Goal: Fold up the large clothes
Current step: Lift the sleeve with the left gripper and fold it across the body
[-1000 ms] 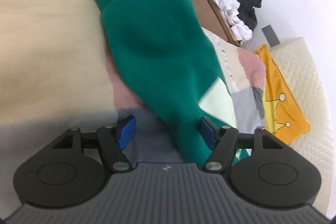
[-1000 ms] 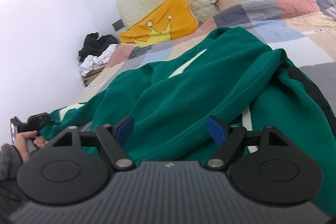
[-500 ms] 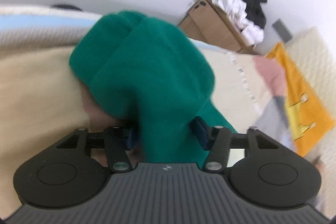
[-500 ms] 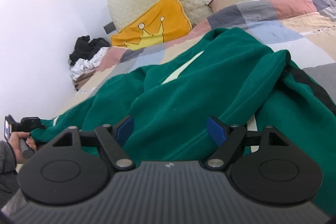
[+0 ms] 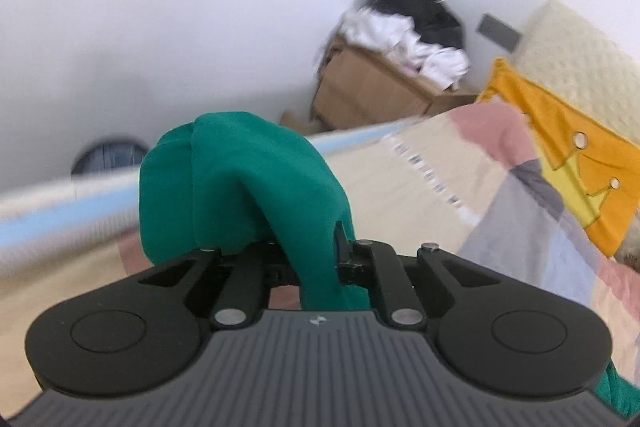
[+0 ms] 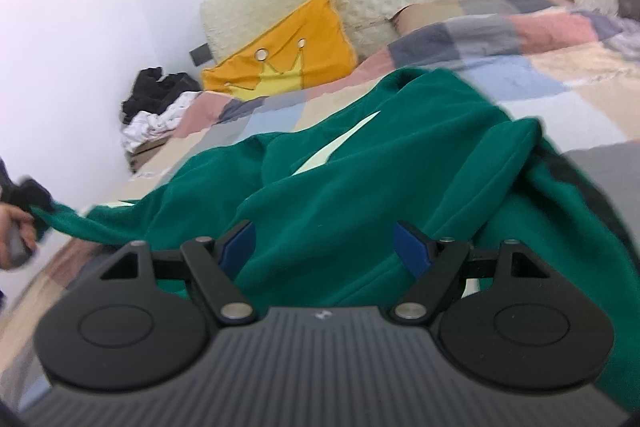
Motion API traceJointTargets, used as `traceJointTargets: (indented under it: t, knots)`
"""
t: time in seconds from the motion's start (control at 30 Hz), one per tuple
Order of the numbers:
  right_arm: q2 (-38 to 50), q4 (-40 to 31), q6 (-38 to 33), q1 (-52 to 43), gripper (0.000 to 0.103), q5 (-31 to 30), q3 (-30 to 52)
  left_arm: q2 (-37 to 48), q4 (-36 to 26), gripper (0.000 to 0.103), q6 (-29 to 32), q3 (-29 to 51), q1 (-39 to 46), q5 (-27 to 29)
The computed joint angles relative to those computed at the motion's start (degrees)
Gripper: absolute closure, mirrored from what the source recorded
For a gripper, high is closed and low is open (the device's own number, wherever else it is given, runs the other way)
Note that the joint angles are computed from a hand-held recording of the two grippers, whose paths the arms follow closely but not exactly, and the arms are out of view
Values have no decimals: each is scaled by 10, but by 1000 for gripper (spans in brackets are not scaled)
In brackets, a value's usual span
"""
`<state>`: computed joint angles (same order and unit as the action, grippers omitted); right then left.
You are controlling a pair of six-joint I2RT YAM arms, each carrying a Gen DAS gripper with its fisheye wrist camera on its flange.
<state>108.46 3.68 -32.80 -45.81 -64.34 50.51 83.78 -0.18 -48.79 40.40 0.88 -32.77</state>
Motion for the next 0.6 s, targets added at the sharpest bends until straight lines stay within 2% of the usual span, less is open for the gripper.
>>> traceJointTargets:
  t: [0.07,0.17,0.27,0.37,0.53,0.6]
  knots:
    - [-5,15,10,-12,25,-13,-2,-26,-55,91,18,36,-47,-48]
    - [-3,-13,22,-32,25,-36,20,-33,-136,91,37,116,-118,-114]
    - [-2,-41,13,-53,25,-49,39,-6,-226,91,39,228,-195,-172]
    - [-7,-42,5,-76,25,-55,48,44,-325,91,27,346,-271,-229]
    - [29,-191,-48,-112,25,-98,132,165,-444,91,27,555,-383,-305]
    - [37,-223,-60,-120,25,-106,152,223,-485,91,30,644,-419,-321]
